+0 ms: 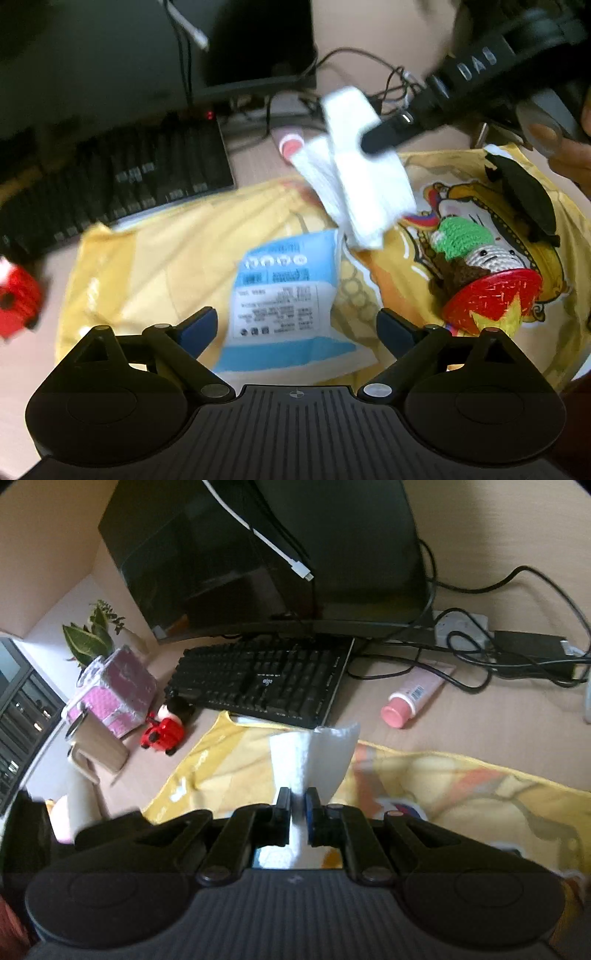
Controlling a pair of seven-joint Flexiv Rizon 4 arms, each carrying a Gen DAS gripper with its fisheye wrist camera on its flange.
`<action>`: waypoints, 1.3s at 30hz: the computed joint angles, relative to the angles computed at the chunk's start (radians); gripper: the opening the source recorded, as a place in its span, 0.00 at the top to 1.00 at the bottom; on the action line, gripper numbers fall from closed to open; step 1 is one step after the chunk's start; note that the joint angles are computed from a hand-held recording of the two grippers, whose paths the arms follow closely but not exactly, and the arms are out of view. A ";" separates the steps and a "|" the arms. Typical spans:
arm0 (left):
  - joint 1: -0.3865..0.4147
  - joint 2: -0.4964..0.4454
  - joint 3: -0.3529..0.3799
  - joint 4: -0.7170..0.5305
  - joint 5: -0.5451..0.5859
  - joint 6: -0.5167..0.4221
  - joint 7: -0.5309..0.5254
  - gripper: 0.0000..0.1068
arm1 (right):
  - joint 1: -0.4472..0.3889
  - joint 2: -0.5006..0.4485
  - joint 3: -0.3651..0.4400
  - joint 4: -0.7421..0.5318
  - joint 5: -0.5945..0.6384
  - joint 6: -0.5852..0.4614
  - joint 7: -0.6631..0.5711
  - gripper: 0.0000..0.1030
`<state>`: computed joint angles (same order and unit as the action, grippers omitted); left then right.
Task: Clean container
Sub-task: 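Rub the tissue over the package's printed face with the right gripper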
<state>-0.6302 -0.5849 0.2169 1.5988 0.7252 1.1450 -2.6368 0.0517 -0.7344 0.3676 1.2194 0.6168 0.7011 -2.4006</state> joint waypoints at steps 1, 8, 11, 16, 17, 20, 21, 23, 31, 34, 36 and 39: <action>-0.002 -0.004 -0.002 -0.009 0.012 0.001 0.021 0.09 | -0.008 0.005 0.000 0.006 0.003 -0.008 0.002 0.92; -0.018 -0.076 -0.027 -0.106 0.050 -0.088 0.295 0.09 | -0.039 0.010 0.006 -0.007 0.039 -0.137 0.047 0.92; 0.004 -0.078 -0.010 -0.098 0.031 -0.047 0.255 0.10 | -0.015 0.024 -0.010 0.025 0.026 -0.103 0.011 0.87; 0.077 -0.036 0.015 -0.010 -0.071 0.092 0.077 0.40 | 0.059 0.022 -0.055 0.078 -0.055 0.080 0.004 0.87; 0.103 -0.028 0.011 0.021 -0.106 0.149 0.045 0.40 | 0.066 0.016 -0.057 0.079 -0.073 0.103 0.011 0.85; 0.119 -0.023 0.036 0.079 -0.180 0.250 -0.013 0.40 | 0.052 -0.017 -0.030 0.039 -0.097 0.081 0.021 0.61; 0.111 -0.025 0.048 0.083 -0.192 0.260 -0.013 0.40 | 0.049 -0.031 -0.021 0.019 -0.099 0.064 0.028 0.58; 0.090 -0.030 0.070 0.084 -0.213 0.261 0.002 0.39 | 0.060 -0.055 -0.015 -0.011 -0.107 0.055 0.041 0.55; 0.026 -0.031 0.141 0.111 -0.268 0.277 0.003 0.38 | 0.144 -0.146 -0.016 -0.067 -0.225 0.187 0.062 0.95; -0.004 -0.028 0.171 0.116 -0.277 0.268 -0.005 0.37 | 0.081 -0.130 0.056 -0.080 -0.171 0.118 0.040 0.95; -0.021 -0.027 0.185 0.108 -0.270 0.245 0.001 0.36 | 0.007 -0.113 0.124 -0.107 -0.082 -0.015 0.016 0.95; -0.026 -0.025 0.182 0.088 -0.245 0.190 0.023 0.35 | -0.052 -0.129 0.166 -0.187 0.007 -0.290 0.064 0.95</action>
